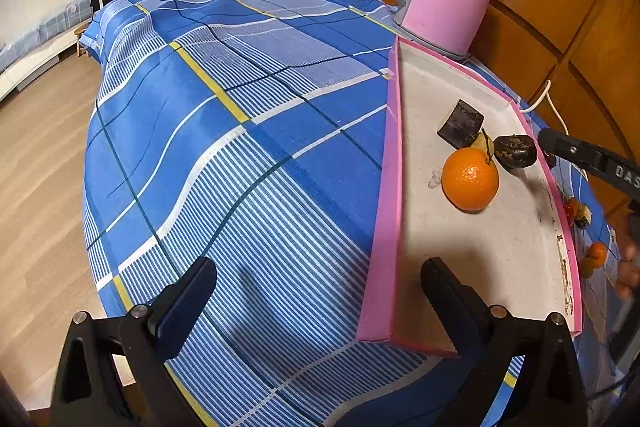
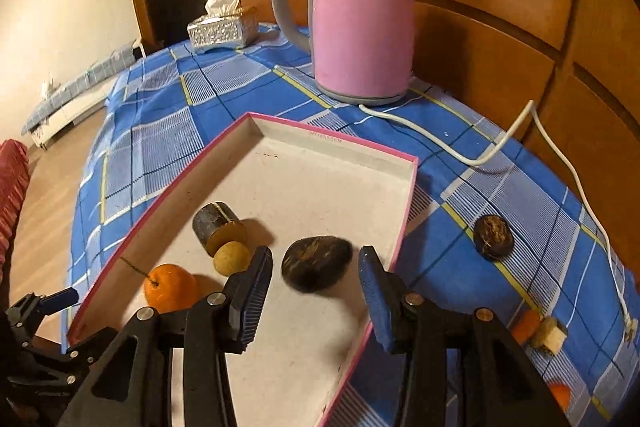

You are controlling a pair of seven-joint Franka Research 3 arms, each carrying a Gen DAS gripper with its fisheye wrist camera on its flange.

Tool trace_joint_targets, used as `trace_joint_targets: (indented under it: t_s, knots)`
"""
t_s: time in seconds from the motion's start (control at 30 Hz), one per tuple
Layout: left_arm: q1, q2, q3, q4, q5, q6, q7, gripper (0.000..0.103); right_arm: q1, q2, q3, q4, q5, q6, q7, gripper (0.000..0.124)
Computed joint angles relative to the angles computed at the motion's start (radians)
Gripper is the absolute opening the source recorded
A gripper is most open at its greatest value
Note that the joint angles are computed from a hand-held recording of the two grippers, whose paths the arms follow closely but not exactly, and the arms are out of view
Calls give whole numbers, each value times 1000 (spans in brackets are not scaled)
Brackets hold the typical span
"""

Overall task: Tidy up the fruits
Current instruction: 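Carry the dark cake over the tray and open the right gripper, then move the left gripper from the tray toward the orange carrot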

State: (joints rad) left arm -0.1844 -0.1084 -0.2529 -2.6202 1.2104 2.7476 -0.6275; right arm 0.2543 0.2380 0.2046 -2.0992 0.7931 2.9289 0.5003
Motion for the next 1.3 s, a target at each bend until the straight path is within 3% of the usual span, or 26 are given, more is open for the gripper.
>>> trace_joint_targets:
  t_s: [0.4,0.8,1.13,1.3]
  knots:
    - [-4,-32,-13,-11,2,-12,-11,103,-6,-84,-14,-83,109,-20,-119,45]
    - [-6,-48,-24,-8,18,-23,-13,103,11,-216,-103,-203,194,-67,-211,45]
    - [-16,-57,-32,4,52,-38,-10,103,5,-271,-157,-316,305,3,-176,45]
    - [-17,-65,-34,7,88,-32,-22,103,5,-292,-173,-379,397,80,-173,45]
